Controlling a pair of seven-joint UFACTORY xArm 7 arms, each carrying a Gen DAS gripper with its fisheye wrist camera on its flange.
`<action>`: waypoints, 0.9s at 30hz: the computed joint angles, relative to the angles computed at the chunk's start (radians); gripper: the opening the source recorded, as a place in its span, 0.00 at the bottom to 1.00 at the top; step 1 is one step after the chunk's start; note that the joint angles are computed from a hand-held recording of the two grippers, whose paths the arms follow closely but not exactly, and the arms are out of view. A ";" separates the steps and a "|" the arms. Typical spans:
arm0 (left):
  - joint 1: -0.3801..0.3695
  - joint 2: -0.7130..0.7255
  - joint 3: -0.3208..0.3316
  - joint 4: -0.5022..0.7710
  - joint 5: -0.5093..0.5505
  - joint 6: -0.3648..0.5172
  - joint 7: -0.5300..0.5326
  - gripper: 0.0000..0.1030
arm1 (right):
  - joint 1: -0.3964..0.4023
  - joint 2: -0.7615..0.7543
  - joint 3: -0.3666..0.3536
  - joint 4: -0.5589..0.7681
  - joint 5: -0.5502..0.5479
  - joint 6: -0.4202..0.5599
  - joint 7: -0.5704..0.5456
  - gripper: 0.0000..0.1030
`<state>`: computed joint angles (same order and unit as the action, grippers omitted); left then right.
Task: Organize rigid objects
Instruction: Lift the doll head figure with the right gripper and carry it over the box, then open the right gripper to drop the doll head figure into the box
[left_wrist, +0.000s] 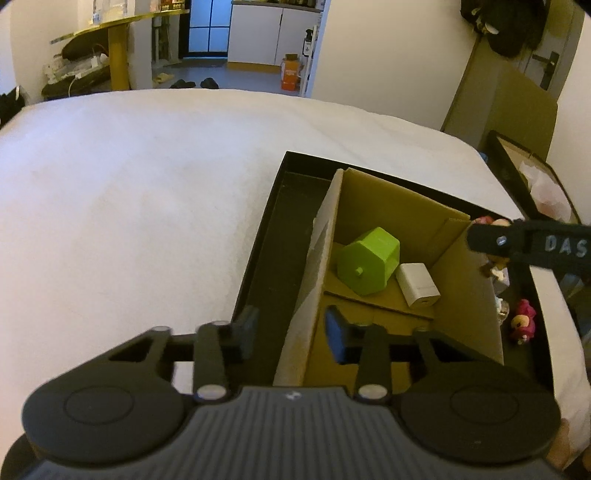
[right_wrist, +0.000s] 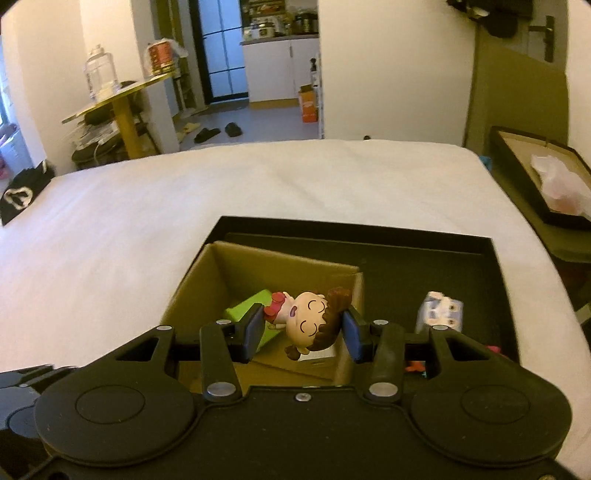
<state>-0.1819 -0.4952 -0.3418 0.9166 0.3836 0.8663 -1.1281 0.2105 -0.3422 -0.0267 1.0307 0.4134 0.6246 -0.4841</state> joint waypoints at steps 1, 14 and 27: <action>-0.003 -0.002 0.006 -0.005 -0.006 -0.010 0.003 0.26 | 0.003 -0.004 0.004 -0.004 0.000 0.001 0.000 0.43; -0.004 -0.033 0.025 -0.065 -0.061 -0.125 0.031 0.11 | 0.030 0.023 0.039 0.010 -0.001 0.065 0.000 0.43; 0.007 -0.069 0.047 -0.126 -0.130 -0.206 0.064 0.11 | 0.034 0.060 0.058 0.013 0.034 0.088 0.109 0.45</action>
